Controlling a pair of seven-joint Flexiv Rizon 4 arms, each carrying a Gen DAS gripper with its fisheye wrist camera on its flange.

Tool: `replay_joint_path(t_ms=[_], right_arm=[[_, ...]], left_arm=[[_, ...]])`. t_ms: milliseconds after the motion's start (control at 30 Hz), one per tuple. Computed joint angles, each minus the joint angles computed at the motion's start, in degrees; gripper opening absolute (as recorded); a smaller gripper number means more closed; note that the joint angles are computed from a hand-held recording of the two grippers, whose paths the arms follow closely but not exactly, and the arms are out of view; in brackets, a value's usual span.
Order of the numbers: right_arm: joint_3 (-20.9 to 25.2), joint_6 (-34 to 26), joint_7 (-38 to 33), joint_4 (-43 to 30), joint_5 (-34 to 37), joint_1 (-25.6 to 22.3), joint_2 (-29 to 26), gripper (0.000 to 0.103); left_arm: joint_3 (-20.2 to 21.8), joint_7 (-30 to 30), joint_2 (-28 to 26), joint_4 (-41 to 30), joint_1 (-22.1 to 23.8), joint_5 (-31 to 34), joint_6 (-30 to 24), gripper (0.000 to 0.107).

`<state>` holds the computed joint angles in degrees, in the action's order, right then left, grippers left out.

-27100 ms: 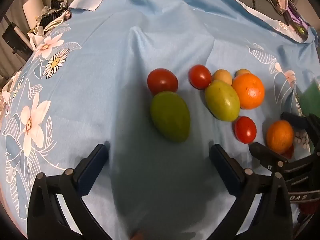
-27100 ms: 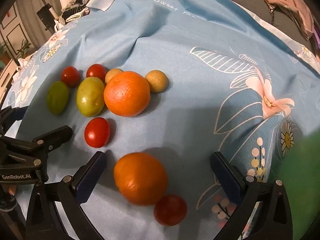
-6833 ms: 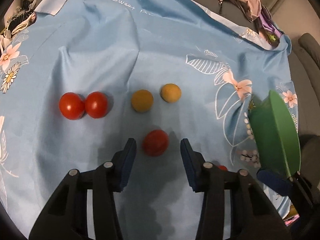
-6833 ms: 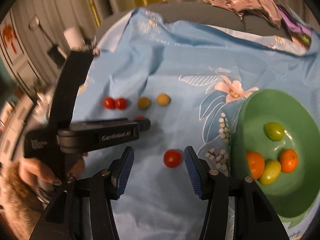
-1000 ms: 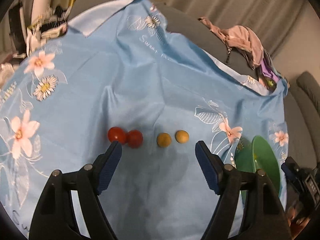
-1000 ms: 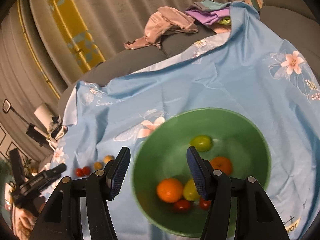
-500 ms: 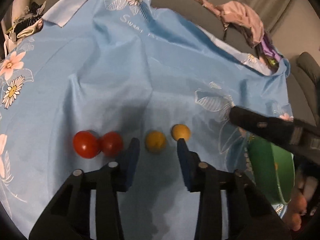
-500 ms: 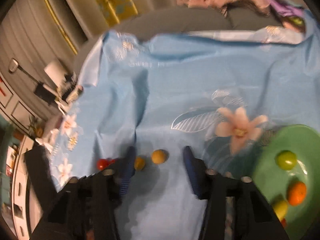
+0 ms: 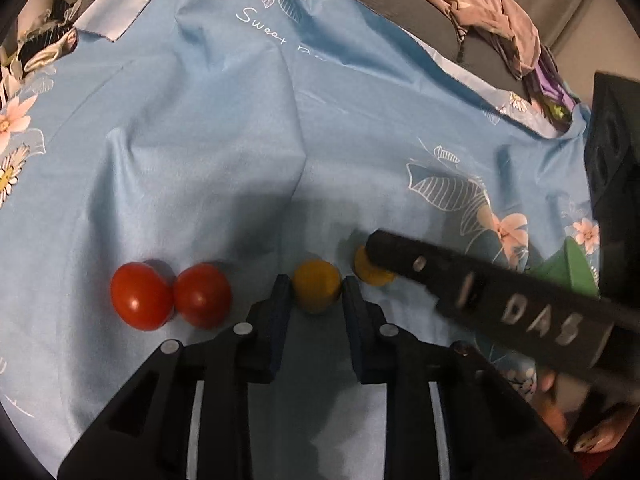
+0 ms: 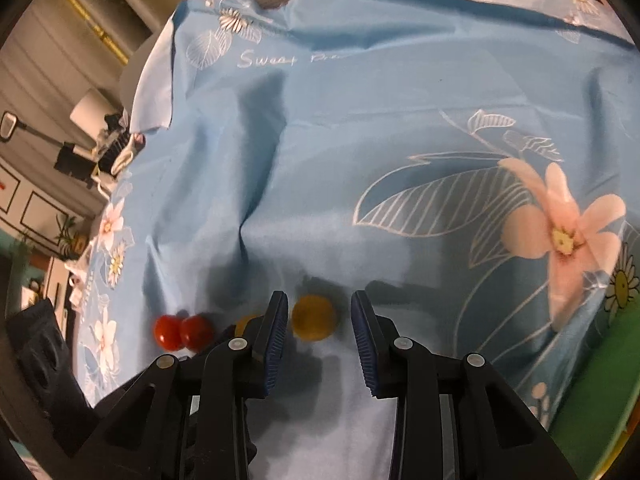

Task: Organize fruits
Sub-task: 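Grasp a small yellow fruit with the left gripper while the right grasps another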

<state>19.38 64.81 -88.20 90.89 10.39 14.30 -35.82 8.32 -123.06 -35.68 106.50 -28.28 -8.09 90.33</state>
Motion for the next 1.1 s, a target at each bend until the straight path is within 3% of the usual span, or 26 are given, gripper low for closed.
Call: replay_joint_path(t_ms=[100, 133, 267, 333, 500, 667, 733, 800, 900, 1033, 1100], right_arm=[[-0.3, -0.9, 0.1, -0.2, -0.7, 0.3, -0.7, 0.036], [-0.2, 0.3, -0.3, 0.1, -0.4, 0.3, -0.9, 0.032], [-1.0, 1.1, 0.4, 2.0, -1.1, 0.7, 0.4, 0.028], [-0.8, 3.4, 0.0, 4.3, -1.0, 0.2, 2.2, 0.028], [0.7, 9.2, -0.1, 9.8, 1.9, -2.3, 7.2, 0.028], [0.9, 17.2, 0.3, 17.2, 2.5, -3.3, 12.8, 0.028], [-2.0, 20.0, 3.4, 21.2, 0.4, -1.5, 15.2, 0.028], [-1.9, 22.2, 4.7, 23.8, -0.4, -2.1, 16.5, 0.028], [1.0, 25.6, 4.1, 26.6, 0.6, -5.6, 17.8, 0.028], [-3.1, 30.0, 7.9, 29.6, -3.1, -3.8, 18.7, 0.028], [-2.5, 30.4, 9.1, 29.7, -4.0, -5.2, 18.7, 0.028]], left_arm=[[-2.0, 0.5, 0.0, 0.8, 1.6, -0.5, 1.8, 0.025], [-1.8, 0.5, -0.1, 0.9, 1.5, -0.7, 2.3, 0.025], [3.2, -1.5, 0.5, 0.4, -3.2, -0.4, -0.5, 0.025], [1.8, -1.8, 1.2, 1.2, -2.3, -0.1, 1.1, 0.025], [9.5, -5.9, 3.7, 3.0, -9.8, 1.8, 1.5, 0.025], [9.9, -6.5, 6.1, 4.7, -11.5, 3.3, 4.7, 0.025], [12.3, -6.4, 6.2, 4.5, -14.2, 3.3, 4.5, 0.025], [14.2, -6.5, 6.3, 4.2, -16.6, 3.7, 4.4, 0.025], [13.8, -5.3, 6.8, 4.0, -17.4, 4.3, 5.6, 0.025], [12.3, -2.4, 7.0, 3.6, -17.6, 3.6, 7.5, 0.025], [12.3, -0.8, 7.1, 3.6, -18.4, 2.8, 7.8, 0.025]])
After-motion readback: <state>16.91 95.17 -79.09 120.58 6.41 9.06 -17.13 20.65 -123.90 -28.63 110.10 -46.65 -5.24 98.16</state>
